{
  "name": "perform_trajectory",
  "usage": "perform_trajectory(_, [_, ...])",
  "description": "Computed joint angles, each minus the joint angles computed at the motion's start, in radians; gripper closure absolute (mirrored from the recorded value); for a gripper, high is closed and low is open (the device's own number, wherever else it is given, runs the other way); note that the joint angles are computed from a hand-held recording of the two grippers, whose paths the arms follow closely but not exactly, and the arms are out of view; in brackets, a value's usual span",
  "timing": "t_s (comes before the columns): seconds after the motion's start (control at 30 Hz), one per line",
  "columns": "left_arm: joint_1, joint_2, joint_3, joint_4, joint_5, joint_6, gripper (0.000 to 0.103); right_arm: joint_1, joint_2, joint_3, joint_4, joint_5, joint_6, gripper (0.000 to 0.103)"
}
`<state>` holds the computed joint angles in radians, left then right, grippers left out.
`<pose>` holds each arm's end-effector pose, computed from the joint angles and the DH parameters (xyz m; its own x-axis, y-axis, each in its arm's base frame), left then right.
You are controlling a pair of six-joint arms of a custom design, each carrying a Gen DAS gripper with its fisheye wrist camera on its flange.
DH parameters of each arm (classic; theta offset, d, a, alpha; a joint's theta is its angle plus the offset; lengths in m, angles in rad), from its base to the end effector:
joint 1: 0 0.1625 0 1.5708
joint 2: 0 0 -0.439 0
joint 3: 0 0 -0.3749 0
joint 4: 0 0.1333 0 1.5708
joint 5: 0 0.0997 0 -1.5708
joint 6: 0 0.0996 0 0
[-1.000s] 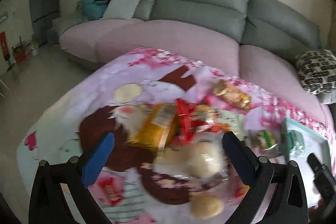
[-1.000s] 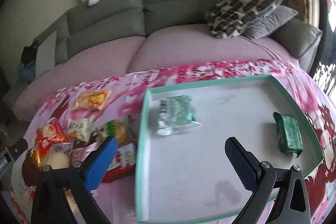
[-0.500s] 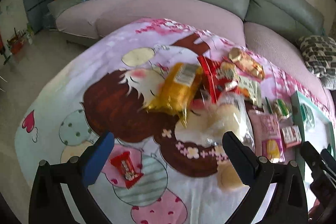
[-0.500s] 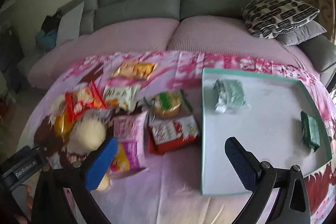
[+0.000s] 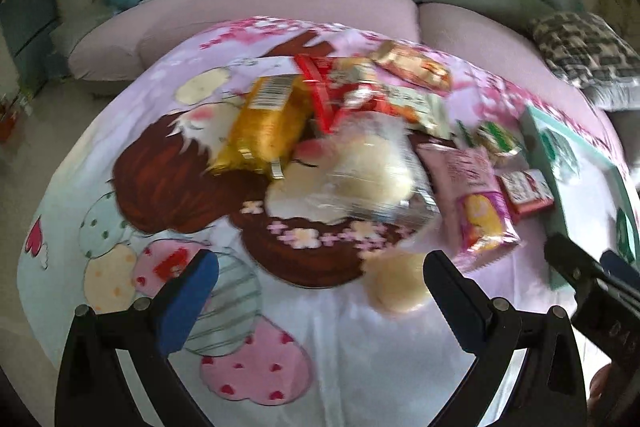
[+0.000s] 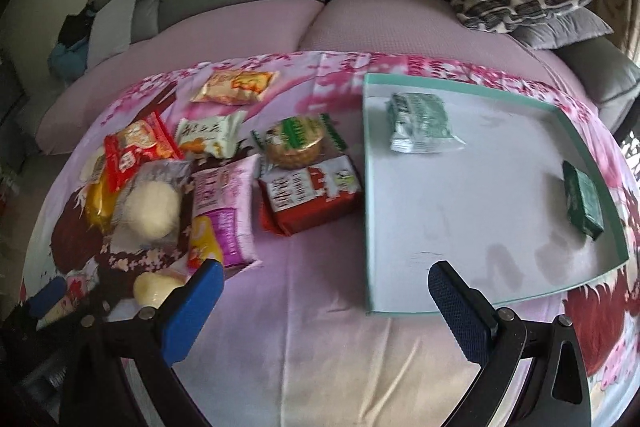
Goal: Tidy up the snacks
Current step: 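Withdraw both open grippers from the tray back toward the snack pile, then grasp the cream bun cup with the left gripper while the right gripper approaches the pink pastry pack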
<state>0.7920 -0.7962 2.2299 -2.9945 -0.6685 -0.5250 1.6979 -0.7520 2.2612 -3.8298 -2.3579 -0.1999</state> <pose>-0.1708 -0.4741 0.0421 -0.7290 0.0248 -0.6840 0.3894 0.8369 -0.3847 0.1211 -0.4529 0.1047 -0.7278 0.2374 0.6434 -0.2421 0.7888 -0.5650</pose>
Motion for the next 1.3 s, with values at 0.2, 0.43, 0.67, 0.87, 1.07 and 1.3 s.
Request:
perform_trajectory(0.2, [0.009,0.046,-0.043,0.04,-0.052,0.036,0.012,-0.017,-0.012,-0.001,0.009,-0.01,0.016,0.0])
perform_trajectory(0.43, [0.027,0.097,-0.087,0.096,-0.076,0.048,0.017,-0.03,-0.018,-0.003,0.009,-0.022,0.031,0.0])
perform_trajectory(0.67, [0.019,0.096,-0.078,0.066,-0.089,0.075,0.034,-0.029,-0.013,-0.008,0.013,-0.028,0.034,0.0])
perform_trajectory(0.87, [0.043,0.079,-0.069,0.009,-0.119,0.088,0.054,-0.032,-0.01,-0.014,0.025,-0.039,0.044,0.0])
perform_trajectory(1.07, [0.049,0.067,-0.059,-0.005,-0.109,0.068,0.055,-0.022,0.005,-0.022,-0.001,-0.036,0.014,0.0])
perform_trajectory(1.3, [0.065,0.016,-0.03,0.004,-0.033,-0.018,0.055,0.0,0.035,-0.034,-0.043,0.009,-0.073,0.0])
